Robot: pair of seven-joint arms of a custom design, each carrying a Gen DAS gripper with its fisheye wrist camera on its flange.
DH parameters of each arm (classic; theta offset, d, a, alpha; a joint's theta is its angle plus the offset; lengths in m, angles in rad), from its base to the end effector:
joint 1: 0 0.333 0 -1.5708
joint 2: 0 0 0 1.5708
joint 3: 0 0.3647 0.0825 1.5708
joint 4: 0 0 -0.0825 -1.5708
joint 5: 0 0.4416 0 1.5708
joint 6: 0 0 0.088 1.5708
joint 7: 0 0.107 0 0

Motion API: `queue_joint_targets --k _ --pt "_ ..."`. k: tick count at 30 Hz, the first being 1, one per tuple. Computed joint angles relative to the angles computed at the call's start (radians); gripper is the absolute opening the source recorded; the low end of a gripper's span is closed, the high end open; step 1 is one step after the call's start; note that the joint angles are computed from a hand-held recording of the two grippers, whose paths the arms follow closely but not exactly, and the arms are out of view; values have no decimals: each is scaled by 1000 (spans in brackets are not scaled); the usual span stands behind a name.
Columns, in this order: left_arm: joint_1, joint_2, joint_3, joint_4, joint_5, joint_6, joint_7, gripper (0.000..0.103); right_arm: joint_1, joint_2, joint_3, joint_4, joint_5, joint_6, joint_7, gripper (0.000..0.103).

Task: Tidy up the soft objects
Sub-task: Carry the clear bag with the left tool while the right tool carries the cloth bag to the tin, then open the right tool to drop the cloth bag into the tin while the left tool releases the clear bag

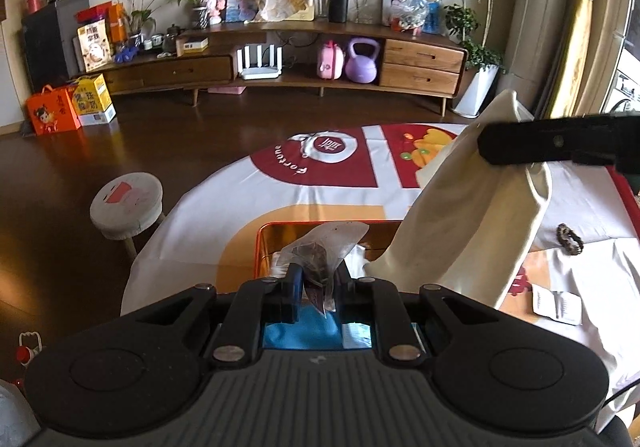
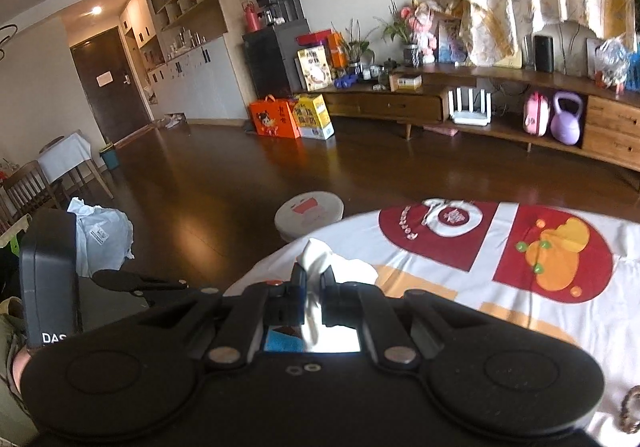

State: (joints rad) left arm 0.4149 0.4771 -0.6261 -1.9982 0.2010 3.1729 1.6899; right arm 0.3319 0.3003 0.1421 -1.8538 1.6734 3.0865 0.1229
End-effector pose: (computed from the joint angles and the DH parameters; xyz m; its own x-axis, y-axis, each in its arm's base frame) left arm 0.7034 -0.1228 0.3579 -0.3768 -0.9251 0.0470 -0.6478 0.2269 -0.7273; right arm 0.6534 0.2348 0.4126 0.3657 -0.8944 -0.2574 -0.5981 -0.0140 -0.8013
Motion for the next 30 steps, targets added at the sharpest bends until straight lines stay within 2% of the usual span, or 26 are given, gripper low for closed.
queue_joint_targets --k 8,14,24,28,30 --pt "-34 59 34 59 -4 -33 20 15 -20 80 24 -5 -291 2 294 5" --pt "-69 102 53 101 -22 -61 49 15 -9 113 3 -34 -502 -15 516 6" --pt "-87 144 57 119 -70 -99 119 15 -35 159 17 -52 -730 -41 731 6" --pt "-105 151 76 126 -90 -119 129 15 -45 173 23 -57 -812 -48 799 6" --pt "-117 152 89 128 -100 -122 132 15 -56 174 34 -61 -843 -50 826 10"
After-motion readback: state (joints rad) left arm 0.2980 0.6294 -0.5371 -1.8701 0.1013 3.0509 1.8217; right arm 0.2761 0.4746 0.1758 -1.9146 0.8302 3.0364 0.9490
